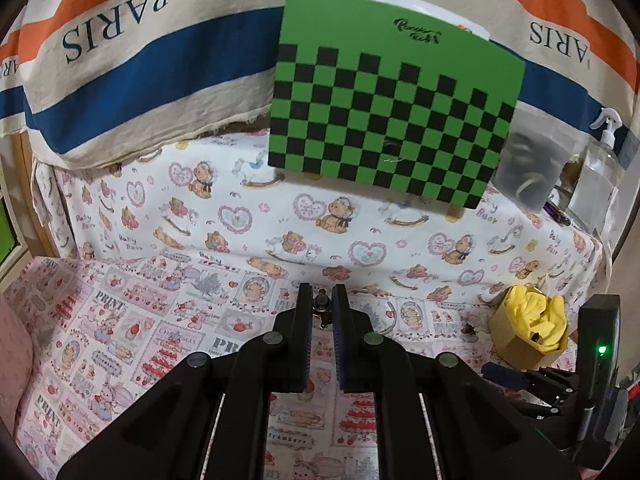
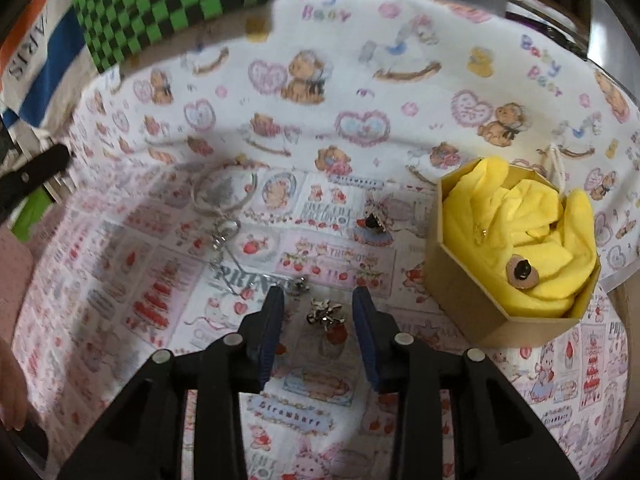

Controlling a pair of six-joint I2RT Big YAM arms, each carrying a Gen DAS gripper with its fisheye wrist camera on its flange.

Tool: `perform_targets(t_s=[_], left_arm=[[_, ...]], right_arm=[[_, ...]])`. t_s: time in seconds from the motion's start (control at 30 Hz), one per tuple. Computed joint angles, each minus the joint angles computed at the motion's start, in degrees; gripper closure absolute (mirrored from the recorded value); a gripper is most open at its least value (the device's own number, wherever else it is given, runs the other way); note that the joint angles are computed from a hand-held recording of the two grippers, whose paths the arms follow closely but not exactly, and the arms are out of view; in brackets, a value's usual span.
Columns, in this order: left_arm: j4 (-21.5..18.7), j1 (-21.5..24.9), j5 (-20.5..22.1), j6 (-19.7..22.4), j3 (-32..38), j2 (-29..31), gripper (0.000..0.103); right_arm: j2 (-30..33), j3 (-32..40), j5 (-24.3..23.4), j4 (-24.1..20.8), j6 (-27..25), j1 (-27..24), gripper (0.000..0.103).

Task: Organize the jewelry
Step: 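Grasp a small silver charm with the right tool while the left tool holds the earring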

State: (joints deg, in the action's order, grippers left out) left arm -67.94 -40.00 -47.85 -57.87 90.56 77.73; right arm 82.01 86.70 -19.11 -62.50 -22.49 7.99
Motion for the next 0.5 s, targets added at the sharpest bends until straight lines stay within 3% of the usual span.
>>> perform_targets(t_s=[0.1,0.27,0.5], left_arm=[[0.18,0.26,0.35,-0.32,-0.40,-0.28,0.095],[-0.49,0.00,-0.38,-0.11,0.03,0.06,0.095],[-0.37,-1.31,-2.31,0.52,0.80,-0.11,0.095]], right_arm=[[0.13,-0.31,1.62,0.67,0.33,0.27,0.084],[-0.11,-0.20,0.03,0.16,0.67,-0.60,0.085],[-2.43,-0.05,-6.48,-0.66,0.19,-4.25,0.085]])
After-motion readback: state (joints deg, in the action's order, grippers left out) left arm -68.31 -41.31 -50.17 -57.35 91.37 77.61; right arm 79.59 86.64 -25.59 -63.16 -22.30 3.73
